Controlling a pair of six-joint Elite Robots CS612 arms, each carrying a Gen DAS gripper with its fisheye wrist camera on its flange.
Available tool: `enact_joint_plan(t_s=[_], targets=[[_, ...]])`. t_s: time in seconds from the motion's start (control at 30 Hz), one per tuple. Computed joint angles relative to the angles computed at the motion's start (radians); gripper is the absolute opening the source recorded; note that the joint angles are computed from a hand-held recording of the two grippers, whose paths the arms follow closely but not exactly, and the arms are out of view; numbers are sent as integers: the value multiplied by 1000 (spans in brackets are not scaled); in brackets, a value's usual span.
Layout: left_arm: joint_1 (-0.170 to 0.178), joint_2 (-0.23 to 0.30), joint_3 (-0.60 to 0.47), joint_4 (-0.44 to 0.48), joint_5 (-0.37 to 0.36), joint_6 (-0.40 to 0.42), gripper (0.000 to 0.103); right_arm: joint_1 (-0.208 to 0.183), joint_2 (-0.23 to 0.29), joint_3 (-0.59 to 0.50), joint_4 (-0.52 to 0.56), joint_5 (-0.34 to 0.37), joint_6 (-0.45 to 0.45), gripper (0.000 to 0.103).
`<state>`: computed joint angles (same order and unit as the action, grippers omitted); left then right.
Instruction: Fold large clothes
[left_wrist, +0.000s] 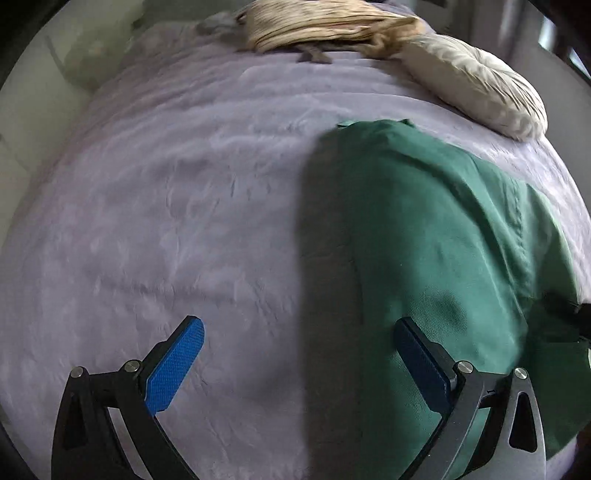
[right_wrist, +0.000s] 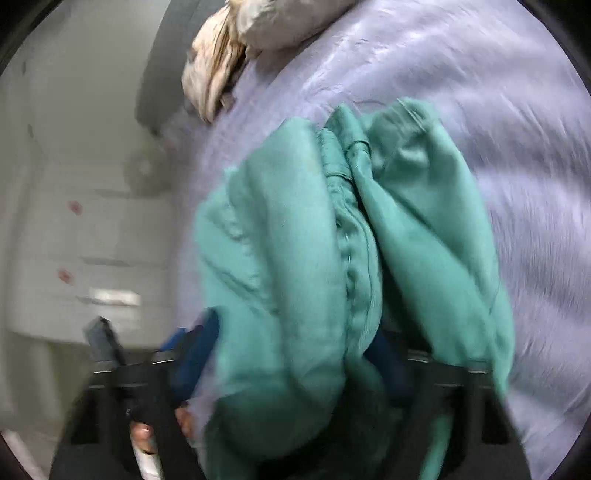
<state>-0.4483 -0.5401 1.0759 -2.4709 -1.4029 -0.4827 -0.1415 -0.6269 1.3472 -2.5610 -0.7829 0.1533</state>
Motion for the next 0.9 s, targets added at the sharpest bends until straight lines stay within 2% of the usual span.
enact_joint_plan(t_s=[0.03, 0.1, 0.2, 0.3, 0.43, 0.5, 0.53, 0.6, 0.63, 0.67, 0.7, 0.77, 0.83, 0.9], targets=[[2, 0, 0, -2, -10, -5, 103, 5, -4, -6, -4, -6, -16, 9], [-3, -4, 8, -27, -11, 14, 103, 0, -26, 28, -111, 26, -17, 8], [-15, -3, 3, -70, -24, 70, 103, -15, -35, 36, -226, 66, 47, 8], [-32, 15, -22, -76, -11, 119, 103, -21, -47, 44, -216, -8, 23, 8], [-43, 34, -37, -84, -38, 167, 103, -41, -28, 59, -161, -91, 70, 9], [-45, 28, -31, -79, -30, 164, 103, -54, -8, 62, -128, -67, 113, 14], [-45, 21, -22, -81, -31, 166, 103, -63, -9, 81, -146, -48, 141, 15], [-45, 5, -3, -78, -24, 174, 103, -76, -31, 122, -182, -41, 167, 26], [-45, -4, 9, -79, -22, 179, 103, -78, -44, 134, -182, -47, 160, 28], [-45, -15, 23, -81, -19, 184, 103, -82, -63, 155, -190, -50, 149, 32], [-45, -31, 44, -86, -15, 190, 103, -83, -77, 167, -199, -46, 144, 43], [-42, -51, 74, -99, -25, 194, 103, -89, -114, 208, -223, -9, 118, 54], [-43, -76, 111, -111, -47, 190, 103, -92, -156, 254, -202, 27, 42, 55], [-46, -95, 145, -118, -74, 185, 103, -86, -183, 273, -127, 13, -38, 55]])
